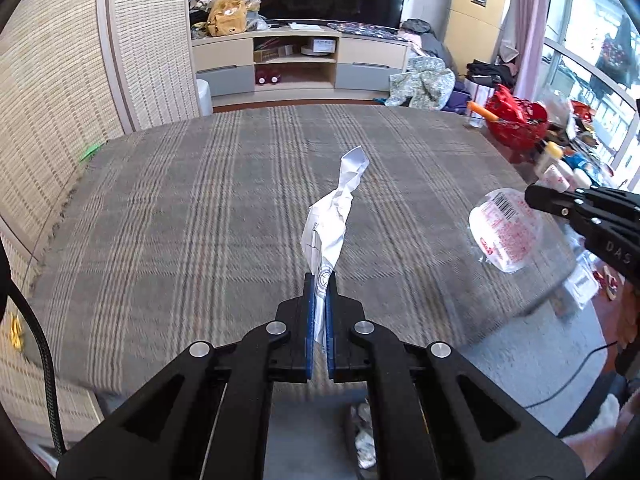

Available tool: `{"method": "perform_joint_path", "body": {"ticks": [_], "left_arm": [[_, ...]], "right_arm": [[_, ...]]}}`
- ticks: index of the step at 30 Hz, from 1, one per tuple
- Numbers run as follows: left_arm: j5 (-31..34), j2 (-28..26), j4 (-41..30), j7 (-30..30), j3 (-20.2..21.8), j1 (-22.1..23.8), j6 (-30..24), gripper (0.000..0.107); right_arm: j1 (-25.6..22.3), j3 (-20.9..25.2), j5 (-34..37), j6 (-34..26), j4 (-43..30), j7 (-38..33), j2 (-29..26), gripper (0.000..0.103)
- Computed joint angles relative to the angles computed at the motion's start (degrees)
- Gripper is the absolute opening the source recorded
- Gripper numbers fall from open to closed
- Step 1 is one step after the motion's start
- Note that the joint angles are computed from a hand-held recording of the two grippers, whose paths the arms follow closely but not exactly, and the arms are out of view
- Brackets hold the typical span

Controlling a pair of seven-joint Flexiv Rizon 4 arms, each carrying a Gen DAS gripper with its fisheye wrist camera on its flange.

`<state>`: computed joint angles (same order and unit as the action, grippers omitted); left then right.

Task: Collect trash
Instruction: 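Carry the paper and round lid over the bin and open both tools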

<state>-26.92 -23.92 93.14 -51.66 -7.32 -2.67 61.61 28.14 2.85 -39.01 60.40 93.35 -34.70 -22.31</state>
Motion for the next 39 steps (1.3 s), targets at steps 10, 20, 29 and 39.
{"method": "perform_joint_path", "body": {"ticks": [10, 20, 29, 39], "left_arm": [[-10.6, 13.7, 20.4, 9.0, -0.1, -2.0, 3.8, 0.004], [-19.3, 15.9, 31.5, 14.3, 0.9, -6.3, 6.1, 0.004], [-21.2, 14.2, 36.5, 15.7, 0.4, -7.7, 7.4, 0.004], [-23.3, 9.9, 37.2, 17.7, -1.8, -7.6, 9.4, 0.004]], "right_arm": [[0.6, 3.6, -7.0, 3.5, 15.0, 10.6, 9.9, 0.002], [0.1, 5.6, -9.4, 9.8, 24.9, 20.6, 10.5, 0.002], [1.7, 3.8, -9.9, 16.5, 28.4, 26.8, 7.3, 0.002], [4.4, 1.1, -6.1, 21.8, 29.4, 29.3, 3.0, 0.002]]}}
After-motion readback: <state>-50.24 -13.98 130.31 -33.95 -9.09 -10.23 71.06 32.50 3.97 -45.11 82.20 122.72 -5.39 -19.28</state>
